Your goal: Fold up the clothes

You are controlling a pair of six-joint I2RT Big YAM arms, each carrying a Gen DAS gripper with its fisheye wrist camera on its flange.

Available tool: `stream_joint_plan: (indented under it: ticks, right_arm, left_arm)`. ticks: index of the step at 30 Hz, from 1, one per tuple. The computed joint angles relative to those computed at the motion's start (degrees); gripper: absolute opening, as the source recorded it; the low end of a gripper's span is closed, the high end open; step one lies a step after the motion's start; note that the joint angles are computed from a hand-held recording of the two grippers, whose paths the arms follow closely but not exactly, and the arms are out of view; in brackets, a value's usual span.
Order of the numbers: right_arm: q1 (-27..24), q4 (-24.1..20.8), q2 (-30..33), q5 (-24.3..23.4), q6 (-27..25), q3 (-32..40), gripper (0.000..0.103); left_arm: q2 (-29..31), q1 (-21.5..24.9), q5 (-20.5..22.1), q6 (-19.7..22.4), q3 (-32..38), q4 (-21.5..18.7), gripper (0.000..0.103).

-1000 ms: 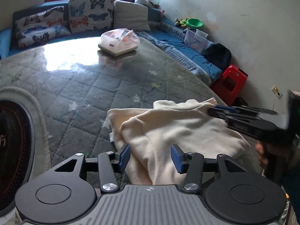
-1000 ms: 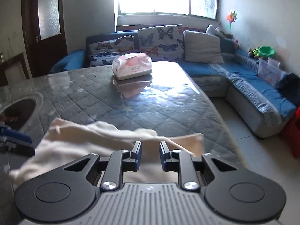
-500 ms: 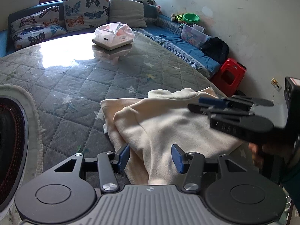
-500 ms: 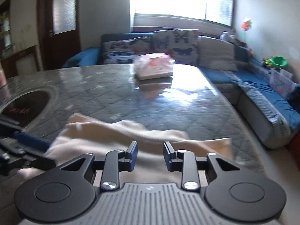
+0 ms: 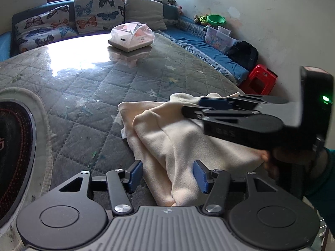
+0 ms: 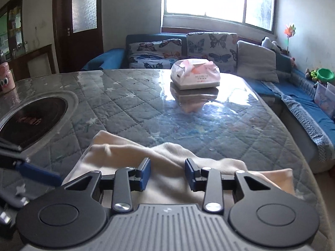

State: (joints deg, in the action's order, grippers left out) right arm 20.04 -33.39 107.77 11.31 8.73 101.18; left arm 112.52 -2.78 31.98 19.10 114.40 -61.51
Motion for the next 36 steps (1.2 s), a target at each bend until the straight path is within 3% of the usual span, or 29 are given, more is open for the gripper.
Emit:
stream_joint_plan:
  ticks: [4, 7, 9, 13, 15, 18, 23, 26, 32, 36]
  right_arm:
    - [0.0, -1.4, 1.5, 0.5, -0.2, 2.1, 0.037]
    - [0.2, -0.4, -0.1, 1.3, -0.2, 0.4, 0.04]
    - [0.5, 0.3, -1.6, 2.0, 0.2, -1.4, 0.055]
    - [1.3, 1.7, -5.2, 4.5, 1.6, -5.8, 0.066]
    - [1.7, 1.8, -6.8, 5.8, 3.5, -7.9, 0.08]
    - [2.4, 2.4, -9.1, 7.7, 5.4, -10.9, 0.089]
    - [3.9, 3.1, -12.5, 11.3, 9.5, -15.4, 0.103]
    - [4.8, 2.7, -14.1, 13.7, 11.7, -17.3, 0.103]
    - [6.2, -0.6, -16.0, 15.8, 17.9, -19.1, 0.103]
    - [7.1, -1.8, -16.7, 16.2, 20.8, -20.2, 0.103]
  left_arm:
    - [0.0, -0.1, -0.5, -0.1, 0.2, 0.0, 0.061]
    - [-0.9, 0.0, -0.8, -0.3, -1.1, 1.2, 0.07]
    - [-1.5, 0.0, -1.3, -0.5, -2.1, 2.0, 0.076]
    - [-2.8, 0.3, -1.6, -1.4, -4.0, 3.4, 0.086]
    - [-3.8, 0.5, -1.8, -2.2, -5.6, 4.8, 0.094]
    - [-5.5, 1.0, -1.6, -2.8, -8.2, 6.9, 0.101]
    - [-8.3, 2.0, -1.6, -4.9, -12.2, 10.5, 0.103]
    - [-9.6, 2.7, -1.8, -6.2, -14.1, 12.0, 0.103]
    - [-13.1, 3.6, -4.3, -7.8, -19.8, 18.7, 0.103]
    - [-14.5, 4.1, -4.3, -7.9, -21.9, 20.1, 0.103]
